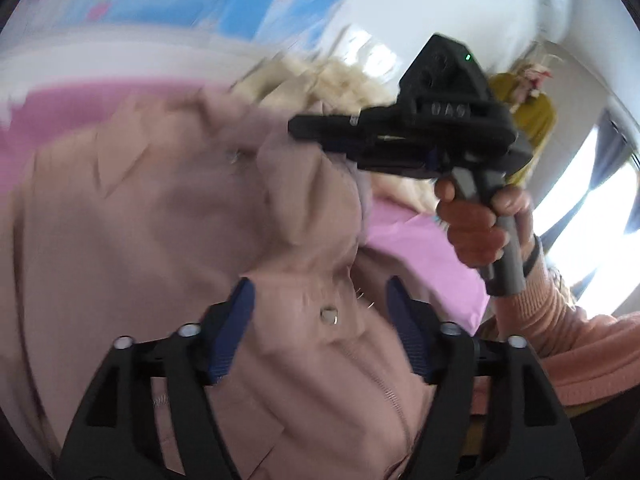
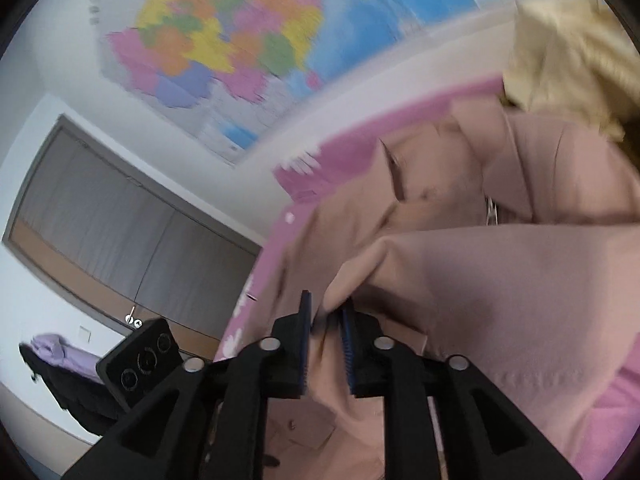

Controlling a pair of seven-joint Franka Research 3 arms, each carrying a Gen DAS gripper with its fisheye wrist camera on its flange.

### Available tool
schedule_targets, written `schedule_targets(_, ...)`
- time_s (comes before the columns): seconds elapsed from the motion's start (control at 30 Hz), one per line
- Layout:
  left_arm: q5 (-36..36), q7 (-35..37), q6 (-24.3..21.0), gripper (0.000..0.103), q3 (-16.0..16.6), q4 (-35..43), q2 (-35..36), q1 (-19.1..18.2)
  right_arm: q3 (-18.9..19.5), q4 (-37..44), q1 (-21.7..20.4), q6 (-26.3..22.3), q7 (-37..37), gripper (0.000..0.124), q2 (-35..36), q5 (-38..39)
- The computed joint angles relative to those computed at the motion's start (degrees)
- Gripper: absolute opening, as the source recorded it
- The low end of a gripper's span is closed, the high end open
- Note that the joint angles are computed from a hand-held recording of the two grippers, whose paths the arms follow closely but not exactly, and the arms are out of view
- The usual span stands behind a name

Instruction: Fold large clothes

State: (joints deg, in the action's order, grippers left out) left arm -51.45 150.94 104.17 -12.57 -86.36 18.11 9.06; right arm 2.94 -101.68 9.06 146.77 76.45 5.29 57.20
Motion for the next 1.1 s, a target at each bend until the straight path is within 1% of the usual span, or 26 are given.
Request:
schedule_targets(0.03,1.6,-1.2,0.5,0.070,0.2,0.3,0.6,-0.6,0.0,0.6,0.0,-0.6,-0.1,0.038,0.7,-0.2)
schedule_targets(0.07,3.2,-2.6,2.0,0.069,0.3,0.1,0.8,-1.4,-0.2,0.8,0.2,-0.3,1.3,0.050,1.1,-2.8)
schedule_targets(0.1,5.0,-4.0,3.3,0.069,0.4,0.1,1.2,-2.2,-0.3,0.2,0.4,0.9,2.3,0.054,0.8,-4.7)
schedule_targets(0.13,5.9,-4.7,3.4,0.069,0.2,0.6,1.8,-2.4,-0.3,-0.3,0.3,1.5,2.0,0.055,0.4,-5.2)
schedule_targets(0.17,6.6,-5.3,3.8,0.069,-0.1,0.9,2.2,-2.6,-0.2,-1.1,0.0,1.5,0.3,0.058,-0.5,-3.8)
schedule_targets(0.2,7.1,-5.1,4.6,0.069,-0.3,0.1,1.6,-2.7,-0.3,-2.0,-0.5,1.0,-1.9,0.059,-1.5,-1.7)
schedule_targets(0.23,8.3,-5.3,5.3,0.069,-0.4,0.4,1.9,-3.1,-0.6,-2.7,-0.6,1.2,-2.6,0.059,-2.3,-1.4)
schedule_targets(0.33,13.7,-8.0,7.9,0.069,-0.4,0.7,2.3,-5.0,-1.6,-8.6,-0.4,6.9,-2.3,0.065,-7.3,-5.2)
schedule_targets(0.4,16.5,-8.6,8.5,0.066,-0.6,1.0,2.7,-5.6,-2.3,-13.3,-0.5,11.3,0.5,0.067,-10.4,-9.1)
schedule_targets(0.43,17.8,-9.4,8.4,0.053,-0.7,1.4,3.0,-5.9,-2.5,-14.9,-0.7,12.5,2.7,0.068,-11.2,-11.3)
schedule_targets(0.47,19.0,-10.0,8.5,0.044,-0.8,2.2,3.8,-6.1,-2.7,-17.4,-1.2,14.4,5.9,0.069,-12.4,-13.9)
schedule_targets(0.5,20.4,-10.6,9.2,0.041,-0.8,2.3,4.0,-6.4,-3.3,-19.0,-1.3,15.0,7.1,0.069,-12.9,-14.4)
schedule_targets(0.53,21.2,-11.1,9.7,0.032,-0.9,2.8,4.5,-6.5,-3.9,-20.5,-1.6,15.3,8.5,0.069,-13.2,-14.9)
schedule_targets(0.57,21.8,-11.8,9.7,0.024,-1.1,3.9,5.3,-6.6,-4.6,-21.7,-1.5,15.7,8.6,0.069,-13.5,-13.9)
schedule_targets(0.6,21.8,-11.8,9.6,0.019,-1.3,4.2,5.2,-6.1,-5.7,-22.8,-1.0,15.7,7.2,0.069,-13.5,-10.6)
schedule_targets(0.63,20.9,-11.5,9.2,0.010,-1.7,5.1,5.4,-5.4,-6.4,-23.3,-0.7,15.5,5.7,0.069,-13.5,-8.4)
schedule_targets(0.67,20.2,-11.8,9.0,0.006,-1.8,6.4,5.8,-4.8,-7.3,-24.1,-0.2,15.6,3.0,0.069,-13.4,-4.4)
schedule_targets(0.7,20.5,-12.7,10.1,0.005,-1.7,7.2,6.0,-4.9,-8.0,-24.4,0.3,15.4,-0.2,0.069,-13.3,-0.2)
schedule_targets(0.73,20.8,-12.9,13.0,0.005,-1.4,7.0,5.5,-4.8,-8.4,-24.6,0.5,15.0,-2.9,0.069,-13.1,3.3)
schedule_targets(0.83,23.9,-14.9,20.0,0.005,-0.3,8.7,5.6,-5.2,-8.4,-24.6,0.0,13.7,-7.9,0.069,-12.6,8.9)
schedule_targets(0.87,25.0,-16.1,20.0,0.005,-0.2,10.5,6.6,-5.1,-8.3,-24.2,-0.2,13.1,-9.6,0.069,-12.1,10.9)
schedule_targets(0.93,28.8,-19.8,18.9,0.006,0.5,15.4,9.5,-5.4,-7.8,-23.3,-0.8,12.3,-10.8,0.071,-11.2,11.7)
schedule_targets(0.97,31.6,-21.3,19.4,0.011,1.0,17.2,10.7,-6.0,-7.4,-22.6,-1.1,12.2,-11.1,0.075,-10.6,11.7)
schedule_targets(1.0,33.9,-22.9,20.3,0.012,1.3,17.8,11.3,-6.5,-7.1,-21.9,-1.4,12.2,-11.1,0.079,-9.9,11.6)
schedule_targets(1.07,37.3,-25.6,19.5,0.016,1.6,21.2,13.8,-6.6,-6.7,-20.8,-1.9,11.9,-11.8,0.082,-8.7,12.7)
schedule_targets(1.1,38.1,-26.2,18.7,0.016,1.4,22.6,14.7,-6.3,-6.6,-20.4,-2.2,11.6,-12.4,0.084,-8.1,13.7)
